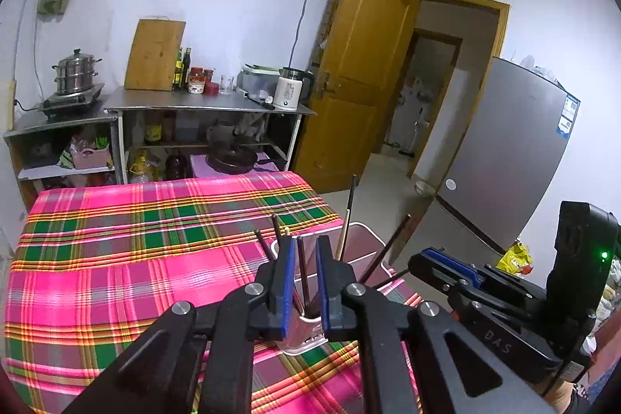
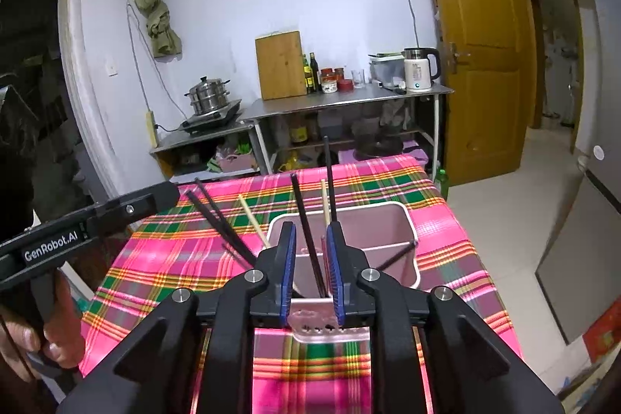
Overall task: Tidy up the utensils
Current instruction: 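Open the right tool in the basket while the left tool releases its chopstick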
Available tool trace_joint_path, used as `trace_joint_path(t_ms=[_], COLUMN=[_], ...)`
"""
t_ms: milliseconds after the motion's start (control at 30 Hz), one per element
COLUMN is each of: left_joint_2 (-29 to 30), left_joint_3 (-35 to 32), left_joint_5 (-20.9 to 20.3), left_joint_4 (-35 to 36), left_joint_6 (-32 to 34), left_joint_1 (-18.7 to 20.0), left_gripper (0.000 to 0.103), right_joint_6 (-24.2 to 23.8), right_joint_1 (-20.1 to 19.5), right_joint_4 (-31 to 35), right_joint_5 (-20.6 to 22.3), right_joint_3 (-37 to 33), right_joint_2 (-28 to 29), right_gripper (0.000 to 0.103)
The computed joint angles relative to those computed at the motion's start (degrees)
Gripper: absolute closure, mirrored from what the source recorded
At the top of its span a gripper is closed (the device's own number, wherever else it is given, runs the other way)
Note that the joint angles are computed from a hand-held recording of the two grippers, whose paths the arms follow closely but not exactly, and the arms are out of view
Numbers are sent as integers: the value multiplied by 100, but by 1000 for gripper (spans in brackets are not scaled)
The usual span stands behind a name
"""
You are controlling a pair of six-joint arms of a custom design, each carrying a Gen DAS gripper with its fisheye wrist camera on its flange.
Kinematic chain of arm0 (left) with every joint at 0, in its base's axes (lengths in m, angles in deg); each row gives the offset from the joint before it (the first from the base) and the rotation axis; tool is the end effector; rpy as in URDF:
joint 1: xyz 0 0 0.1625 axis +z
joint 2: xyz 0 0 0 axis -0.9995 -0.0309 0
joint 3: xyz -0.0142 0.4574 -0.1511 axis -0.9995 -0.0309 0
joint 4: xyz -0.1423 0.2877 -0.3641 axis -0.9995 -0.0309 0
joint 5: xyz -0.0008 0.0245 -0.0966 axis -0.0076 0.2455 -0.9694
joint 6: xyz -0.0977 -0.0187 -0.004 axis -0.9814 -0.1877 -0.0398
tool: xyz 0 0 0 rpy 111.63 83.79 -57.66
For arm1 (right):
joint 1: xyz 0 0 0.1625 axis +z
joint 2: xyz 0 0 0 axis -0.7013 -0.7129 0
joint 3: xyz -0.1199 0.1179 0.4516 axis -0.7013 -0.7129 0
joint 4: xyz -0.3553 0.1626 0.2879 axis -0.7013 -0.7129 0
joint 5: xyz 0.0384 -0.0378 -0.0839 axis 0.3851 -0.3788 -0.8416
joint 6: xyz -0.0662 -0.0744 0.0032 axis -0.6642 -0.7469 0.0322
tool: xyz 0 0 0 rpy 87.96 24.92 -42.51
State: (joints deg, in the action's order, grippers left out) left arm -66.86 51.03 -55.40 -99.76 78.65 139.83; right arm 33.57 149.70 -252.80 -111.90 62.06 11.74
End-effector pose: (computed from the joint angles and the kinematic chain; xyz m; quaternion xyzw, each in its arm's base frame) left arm -0.3797 -0.7622 0.2480 0.2965 0.8715 -0.3740 0.1128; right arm 0.2879 -0.7153 0.3310 0.1910 -0.8451 0.4441 0.2281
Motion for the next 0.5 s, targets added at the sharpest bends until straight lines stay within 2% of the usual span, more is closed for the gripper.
trace_joint_path(t_ms=[200, 367, 500], left_joint_2=[-286, -507, -661], left_joint_3=[574, 1086, 1521], left_joint_5=[169, 301, 502], left_joint_4=[-315, -532, -811], left_joint_6=[41, 30, -1], left_joint_1=[-90, -148, -231], left_gripper=[84, 83, 83], right_joint_6=[-74, -180, -242], right_joint_1=[91, 149, 189], right_joint_4=[-313, -632, -794], right_joint_5=[-164, -254, -354], right_joint_3=[381, 795, 1063], right_joint_2=[-146, -287, -359], right_gripper=[83, 74, 74])
